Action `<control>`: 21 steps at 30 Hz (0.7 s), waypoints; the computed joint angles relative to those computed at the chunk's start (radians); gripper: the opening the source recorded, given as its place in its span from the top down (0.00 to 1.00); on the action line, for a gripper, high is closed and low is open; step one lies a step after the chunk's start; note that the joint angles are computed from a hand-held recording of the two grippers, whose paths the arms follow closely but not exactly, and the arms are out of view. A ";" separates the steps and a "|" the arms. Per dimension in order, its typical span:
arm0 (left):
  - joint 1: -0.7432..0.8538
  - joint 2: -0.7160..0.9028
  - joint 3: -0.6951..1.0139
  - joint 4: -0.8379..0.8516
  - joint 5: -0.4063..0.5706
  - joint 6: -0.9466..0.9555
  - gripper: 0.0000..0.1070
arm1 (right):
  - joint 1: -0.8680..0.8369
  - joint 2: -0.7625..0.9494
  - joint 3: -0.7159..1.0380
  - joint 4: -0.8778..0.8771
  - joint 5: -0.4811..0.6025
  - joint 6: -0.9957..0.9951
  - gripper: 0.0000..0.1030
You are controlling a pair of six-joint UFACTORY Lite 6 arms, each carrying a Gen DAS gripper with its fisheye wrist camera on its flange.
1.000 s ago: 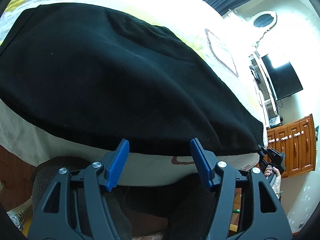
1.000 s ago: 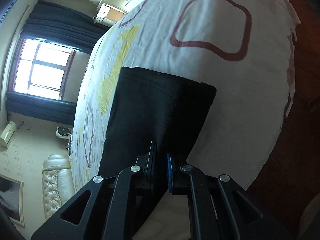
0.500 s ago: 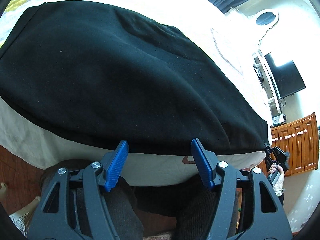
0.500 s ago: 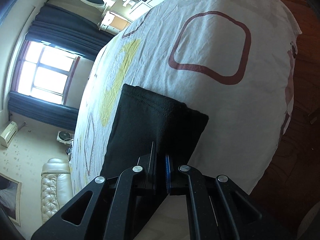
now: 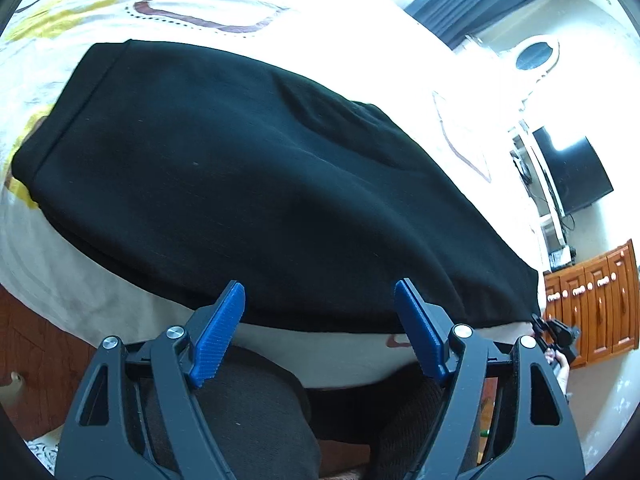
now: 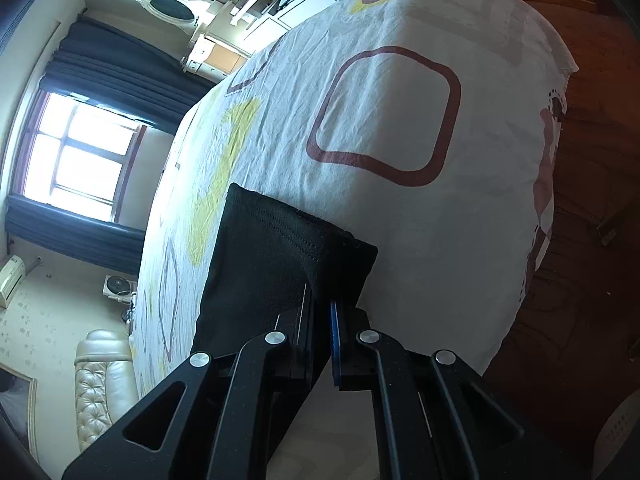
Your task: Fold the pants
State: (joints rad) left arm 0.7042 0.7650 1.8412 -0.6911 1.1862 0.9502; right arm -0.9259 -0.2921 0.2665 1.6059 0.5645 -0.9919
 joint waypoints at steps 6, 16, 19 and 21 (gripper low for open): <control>0.009 0.095 0.149 0.043 -0.008 -0.103 0.28 | -0.137 0.041 0.026 -0.132 0.064 0.041 0.69; 0.014 0.165 0.257 0.038 0.029 -0.166 0.27 | -0.041 0.208 0.337 -0.280 0.004 -0.084 0.42; 0.041 0.215 0.337 0.001 0.068 -0.140 0.27 | 0.018 0.356 0.469 -0.304 -0.004 -0.119 0.42; 0.046 0.217 0.348 -0.015 0.060 -0.122 0.27 | 0.048 0.437 0.528 -0.344 -0.027 -0.083 0.41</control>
